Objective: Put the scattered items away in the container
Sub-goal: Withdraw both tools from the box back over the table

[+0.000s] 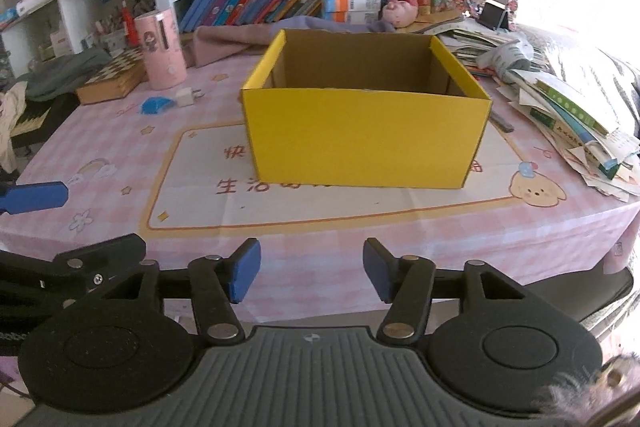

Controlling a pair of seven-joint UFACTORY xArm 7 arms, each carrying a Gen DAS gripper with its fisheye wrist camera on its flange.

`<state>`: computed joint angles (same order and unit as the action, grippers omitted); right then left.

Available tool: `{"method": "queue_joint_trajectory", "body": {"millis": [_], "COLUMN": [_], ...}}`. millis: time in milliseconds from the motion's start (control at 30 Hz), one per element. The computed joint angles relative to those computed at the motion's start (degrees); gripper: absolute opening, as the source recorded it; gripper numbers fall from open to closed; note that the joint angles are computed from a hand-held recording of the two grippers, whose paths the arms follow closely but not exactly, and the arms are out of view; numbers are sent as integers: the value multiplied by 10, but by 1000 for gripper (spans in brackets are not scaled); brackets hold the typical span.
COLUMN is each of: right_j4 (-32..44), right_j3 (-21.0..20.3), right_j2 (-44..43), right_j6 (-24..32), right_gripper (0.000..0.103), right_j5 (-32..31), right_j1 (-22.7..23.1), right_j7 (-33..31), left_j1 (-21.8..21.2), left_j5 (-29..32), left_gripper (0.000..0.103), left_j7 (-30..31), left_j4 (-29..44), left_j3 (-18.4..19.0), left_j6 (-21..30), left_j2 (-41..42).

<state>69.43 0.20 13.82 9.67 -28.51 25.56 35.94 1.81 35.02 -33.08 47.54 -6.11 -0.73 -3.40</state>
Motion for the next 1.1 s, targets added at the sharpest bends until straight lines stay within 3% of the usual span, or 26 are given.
{"method": "queue_joint_trajectory", "body": {"millis": [100, 267, 367, 667, 1100], "right_j4": [0, 8, 17, 38, 95], "right_j3": [19, 72, 75, 64, 63], "right_j2": [1, 11, 18, 34, 72], "right_j6": [3, 23, 36, 43, 52], "right_gripper": [63, 72, 74, 75, 76], "right_j5": [25, 129, 157, 169, 164], "right_j1": [-9, -39, -32, -2, 18], "right_j7": [-27, -121, -148, -164, -182], "left_j1": [7, 20, 27, 78, 117], "left_j5": [2, -10, -23, 1, 22], "left_gripper": [94, 94, 94, 97, 98], "left_j7": [-8, -5, 4, -26, -54], "left_j4": [-11, -29, -39, -55, -58], "left_j3": [-1, -7, -9, -38, -42], "left_j6": [4, 13, 18, 23, 21], "left_j2": [-11, -27, -35, -53, -57]}}
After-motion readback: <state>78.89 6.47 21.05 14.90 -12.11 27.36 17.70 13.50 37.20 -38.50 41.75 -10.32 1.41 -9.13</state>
